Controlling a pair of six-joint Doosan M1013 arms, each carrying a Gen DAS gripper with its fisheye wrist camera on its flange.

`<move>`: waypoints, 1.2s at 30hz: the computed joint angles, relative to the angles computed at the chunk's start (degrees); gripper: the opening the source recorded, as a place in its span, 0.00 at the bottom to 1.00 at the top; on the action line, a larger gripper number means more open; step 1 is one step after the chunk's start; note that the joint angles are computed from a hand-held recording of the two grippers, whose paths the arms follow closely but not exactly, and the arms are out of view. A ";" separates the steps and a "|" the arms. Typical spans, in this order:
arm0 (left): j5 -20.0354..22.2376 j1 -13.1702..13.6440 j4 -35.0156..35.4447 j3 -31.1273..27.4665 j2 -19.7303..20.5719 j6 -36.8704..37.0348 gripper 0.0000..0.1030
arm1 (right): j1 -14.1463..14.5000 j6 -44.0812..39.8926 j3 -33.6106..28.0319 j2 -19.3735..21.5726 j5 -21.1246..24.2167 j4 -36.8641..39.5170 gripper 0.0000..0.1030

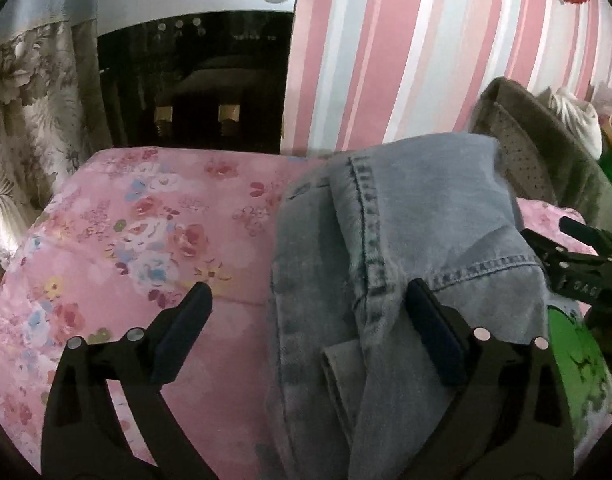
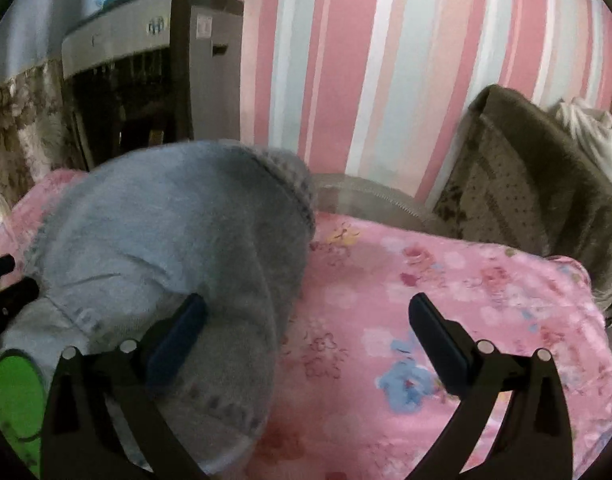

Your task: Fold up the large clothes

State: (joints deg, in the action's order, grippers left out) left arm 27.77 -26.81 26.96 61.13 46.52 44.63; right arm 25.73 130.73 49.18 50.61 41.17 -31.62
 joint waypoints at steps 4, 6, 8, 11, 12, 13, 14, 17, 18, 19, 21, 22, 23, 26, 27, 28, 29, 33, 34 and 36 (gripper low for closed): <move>-4.55 -0.03 2.06 4.75 -3.21 -3.49 0.93 | 0.88 5.10 6.46 -4.56 -4.36 -3.72 0.98; -7.11 -0.39 3.37 7.82 -5.11 -5.09 0.93 | 1.36 7.13 9.88 -6.78 -6.60 -4.52 0.98; -8.47 -0.79 1.41 9.58 -6.18 -2.66 0.93 | 1.66 9.01 12.68 -8.43 -9.21 -5.06 0.98; -8.05 -1.52 0.71 10.43 -6.34 -1.71 0.93 | 1.94 10.77 15.78 -9.93 -11.94 -4.00 0.98; -8.04 -1.61 0.27 10.60 -6.28 -2.27 0.93 | 2.13 11.20 16.27 -10.00 -12.04 -3.41 0.98; -8.05 -1.66 -0.39 10.73 -6.26 -2.40 0.93 | 2.22 10.93 16.49 -9.94 -12.08 -2.65 0.98; -7.26 -1.72 -2.27 10.61 -6.12 -1.62 0.93 | 2.26 9.95 16.59 -9.78 -12.31 -1.10 0.98; -5.45 -1.88 -3.11 10.04 -5.46 -2.69 0.97 | 2.80 12.43 17.34 -9.40 -12.54 -3.00 0.98; -5.26 -1.89 -3.25 9.92 -5.18 -3.20 0.97 | 2.82 13.85 17.63 -9.29 -13.04 -3.57 0.98; -5.42 -1.89 -3.54 10.06 -5.13 -3.56 0.97 | 2.69 13.73 17.54 -9.03 -13.04 -2.09 0.98; -6.58 -1.68 -4.84 10.41 -4.95 -4.42 0.97 | 1.84 10.94 17.61 -8.80 -14.36 5.01 0.98; -6.95 -1.49 -6.38 10.47 -4.90 -3.47 0.97 | 1.37 9.34 17.99 -8.83 -15.72 8.51 0.98; -7.20 -1.32 -8.27 10.41 -4.84 -1.85 0.97 | 0.98 7.71 18.49 -8.83 -17.25 11.44 0.98; -7.26 -0.99 -12.09 10.15 -4.63 1.48 0.97 | 0.01 -3.14 18.99 -8.59 -20.27 23.93 0.73; -7.12 -0.94 -12.89 9.94 -4.50 2.08 0.97 | 0.07 -7.35 19.05 -8.54 -21.44 27.29 0.68; -7.06 -0.86 -13.88 9.82 -4.43 2.95 0.97 | 0.14 -9.00 18.59 -8.46 -20.55 27.66 0.65; -7.36 -0.73 -15.21 9.81 -4.38 3.89 0.97 | 0.25 -9.20 18.31 -8.38 -20.27 27.27 0.63; -12.77 -0.59 -23.15 11.44 -4.84 11.97 0.68 | 0.23 -10.38 19.67 -8.98 -23.46 27.11 0.50; -13.64 -0.87 -23.74 11.66 -4.99 13.70 0.54 | 0.29 -10.03 19.89 -9.18 -24.01 26.21 0.46; -13.17 -1.78 -16.75 11.20 -5.05 10.34 0.44 | 0.38 -9.22 20.57 -9.87 -25.63 23.76 0.41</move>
